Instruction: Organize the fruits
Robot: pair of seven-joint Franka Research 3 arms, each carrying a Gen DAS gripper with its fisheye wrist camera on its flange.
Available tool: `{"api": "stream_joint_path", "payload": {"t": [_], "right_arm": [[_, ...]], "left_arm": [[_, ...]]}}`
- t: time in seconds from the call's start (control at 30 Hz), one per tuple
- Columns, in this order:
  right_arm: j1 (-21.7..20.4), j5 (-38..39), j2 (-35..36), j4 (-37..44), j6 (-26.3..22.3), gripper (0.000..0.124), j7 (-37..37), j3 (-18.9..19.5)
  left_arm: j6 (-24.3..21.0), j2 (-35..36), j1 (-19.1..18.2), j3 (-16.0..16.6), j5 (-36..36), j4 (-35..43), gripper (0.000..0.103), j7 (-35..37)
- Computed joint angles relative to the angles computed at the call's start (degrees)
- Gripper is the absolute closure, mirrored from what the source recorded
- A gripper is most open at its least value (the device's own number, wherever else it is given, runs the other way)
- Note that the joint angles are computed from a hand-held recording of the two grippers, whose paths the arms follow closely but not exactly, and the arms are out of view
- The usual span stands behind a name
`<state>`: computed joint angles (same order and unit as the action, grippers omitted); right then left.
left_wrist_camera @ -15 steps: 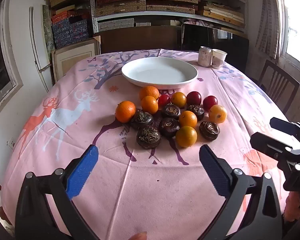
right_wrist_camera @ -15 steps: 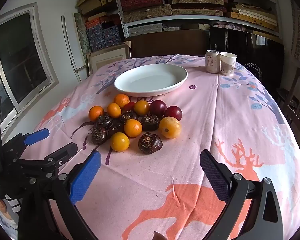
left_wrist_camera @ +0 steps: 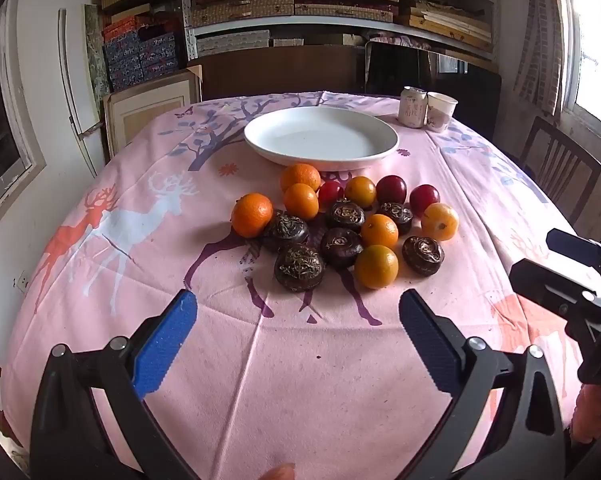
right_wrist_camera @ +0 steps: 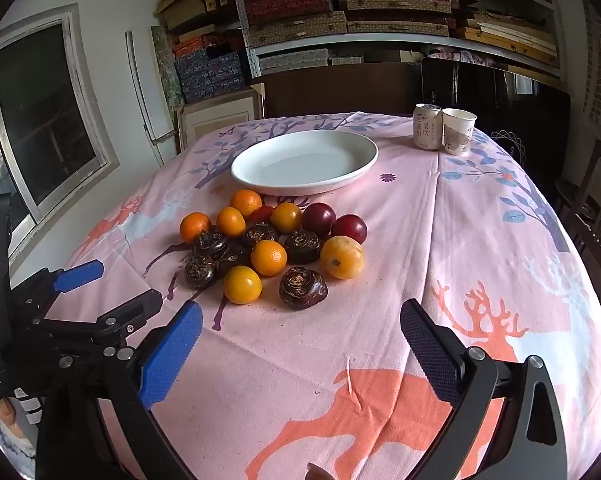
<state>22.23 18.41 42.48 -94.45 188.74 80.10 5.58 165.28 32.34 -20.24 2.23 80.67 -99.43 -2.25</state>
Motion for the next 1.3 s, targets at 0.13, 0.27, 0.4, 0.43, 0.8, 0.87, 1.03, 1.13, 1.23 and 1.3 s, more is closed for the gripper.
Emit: {"api": "stream_joint_path", "payload": {"t": [0.13,0.27,0.4,0.43,0.8,0.87,1.03,1.13,1.23,1.3], "right_arm": [[0.0,-0.1,0.3,0.5,-0.1,0.024,0.1,0.0],[-0.2,-0.2,0.2,0.1,0.4,0.024,0.0,0.3],[-0.4,-0.4,-0.3,-0.5,0.9,0.024,-0.3,0.7],[-0.5,-0.4,-0.3,-0.6,1.1,0.024,-0.3,0.8],[-0.2,-0.3,-0.3,-0.7,1.2,0.024,-0.3,0.5],[-0.2,-0.3,-0.4,-0.8,1.3,0.024,-0.3,0.6],[-0.3,-0.2,-0.5,-0.7,1.1,0.024,-0.3,0.7],[-0.7,-0.4,-0.7,-1.2,1.4,0.024,-0.4,1.1],[-0.3,-0.2,-1.0,-1.3,1.5,0.024,-0.3,0.8],[-0.5,-0.4,-0.8,-1.2,1.5,0.024,-0.4,1.0]], "left_arm": [[0.0,0.2,0.3,-0.3,-2.5,0.4,0.004,2.4],[0.2,0.2,-0.2,0.3,-2.8,0.3,0.004,2.5],[0.2,0.2,-0.4,0.5,-3.0,0.3,0.004,2.6],[0.3,0.2,-0.4,0.6,-3.0,0.3,0.004,2.6],[0.3,0.2,-0.4,0.5,-3.7,0.1,0.004,3.2],[0.4,0.3,-0.4,0.6,-4.0,0.1,0.004,3.4],[0.3,0.4,-0.6,0.8,-4.7,0.2,0.004,3.9],[0.6,0.5,-0.7,0.9,-4.6,0.1,0.004,3.9],[0.5,0.4,-0.7,0.9,-5.1,0.1,0.004,4.4],[0.5,0.4,-0.8,0.9,-5.3,0.1,0.004,4.4]]}}
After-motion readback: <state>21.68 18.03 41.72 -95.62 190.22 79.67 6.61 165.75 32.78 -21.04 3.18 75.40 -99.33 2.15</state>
